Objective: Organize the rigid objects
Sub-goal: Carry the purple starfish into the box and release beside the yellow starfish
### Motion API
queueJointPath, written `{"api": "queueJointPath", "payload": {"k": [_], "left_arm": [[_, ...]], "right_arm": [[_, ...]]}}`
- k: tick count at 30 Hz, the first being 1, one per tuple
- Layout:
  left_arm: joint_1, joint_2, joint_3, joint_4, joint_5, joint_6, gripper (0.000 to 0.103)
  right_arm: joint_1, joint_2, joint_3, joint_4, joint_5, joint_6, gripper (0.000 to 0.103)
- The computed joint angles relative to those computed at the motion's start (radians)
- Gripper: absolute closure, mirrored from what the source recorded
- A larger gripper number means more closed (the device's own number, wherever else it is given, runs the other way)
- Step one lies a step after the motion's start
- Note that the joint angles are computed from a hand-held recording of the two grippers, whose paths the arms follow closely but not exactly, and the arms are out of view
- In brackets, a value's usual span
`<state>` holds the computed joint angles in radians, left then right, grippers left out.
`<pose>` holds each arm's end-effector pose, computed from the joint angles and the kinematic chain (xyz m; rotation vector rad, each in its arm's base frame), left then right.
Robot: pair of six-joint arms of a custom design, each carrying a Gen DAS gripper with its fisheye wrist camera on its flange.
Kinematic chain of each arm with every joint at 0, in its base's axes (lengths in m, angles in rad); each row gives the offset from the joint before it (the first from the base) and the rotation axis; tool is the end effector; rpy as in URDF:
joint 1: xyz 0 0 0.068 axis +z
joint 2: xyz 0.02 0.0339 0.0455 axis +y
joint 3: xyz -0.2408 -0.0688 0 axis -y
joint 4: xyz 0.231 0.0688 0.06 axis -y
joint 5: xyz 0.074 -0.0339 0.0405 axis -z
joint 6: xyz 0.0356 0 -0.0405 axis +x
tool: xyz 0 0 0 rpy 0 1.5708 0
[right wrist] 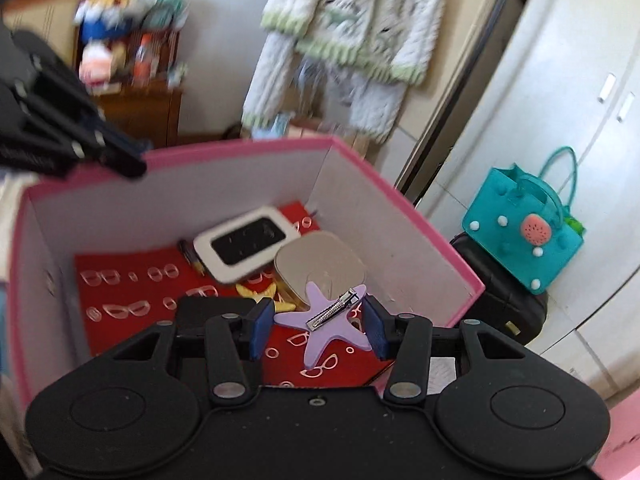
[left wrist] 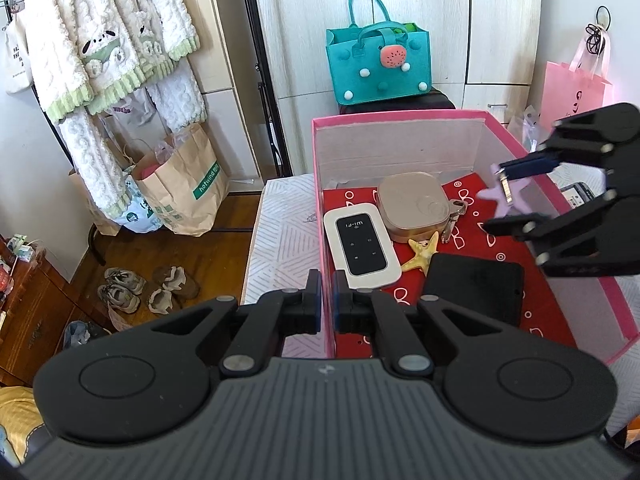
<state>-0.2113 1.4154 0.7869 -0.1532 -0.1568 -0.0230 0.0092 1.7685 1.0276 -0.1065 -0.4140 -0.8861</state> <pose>0.2772 -0.0538 0.1872 0.1438 2.3370 0.0687 0.3487 0.0175 0.1581 -1.1708 2.0123 0.0685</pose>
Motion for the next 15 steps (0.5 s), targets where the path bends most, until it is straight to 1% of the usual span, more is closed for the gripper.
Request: {"api": "queueJointPath", "payload": {"k": [1, 4, 6, 8, 12, 13, 14, 15], "left_arm": [[0.000, 0.001, 0.002, -0.002, 0.001, 0.000, 0.098], [-0.005, 0.006, 0.005, -0.001, -0.005, 0.000, 0.098], [-0.009, 0.009, 0.008, -0.002, -0.011, 0.001, 0.098], [-0.011, 0.007, 0.007, -0.003, -0.012, 0.002, 0.097], [-0.015, 0.008, 0.007, -0.001, -0.021, 0.013, 0.097], [-0.017, 0.008, 0.008, -0.002, -0.026, 0.015, 0.097], [-0.019, 0.009, 0.010, -0.003, -0.029, 0.016, 0.097], [-0.020, 0.009, 0.011, -0.004, -0.032, 0.018, 0.097]], "right_arm": [[0.014, 0.003, -0.003, -0.002, 0.026, -0.030, 0.050], [0.048, 0.021, 0.026, -0.066, 0.090, -0.077, 0.050], [0.053, 0.021, 0.013, -0.034, 0.101, -0.069, 0.046], [0.033, 0.017, 0.016, -0.031, 0.052, -0.034, 0.039], [-0.047, -0.020, 0.046, -0.117, -0.102, 0.057, 0.035], [-0.079, -0.037, 0.048, -0.139, -0.151, 0.080, 0.033], [-0.105, -0.042, 0.053, -0.158, -0.195, 0.102, 0.029], [-0.137, -0.042, 0.067, -0.201, -0.242, 0.104, 0.028]]}}
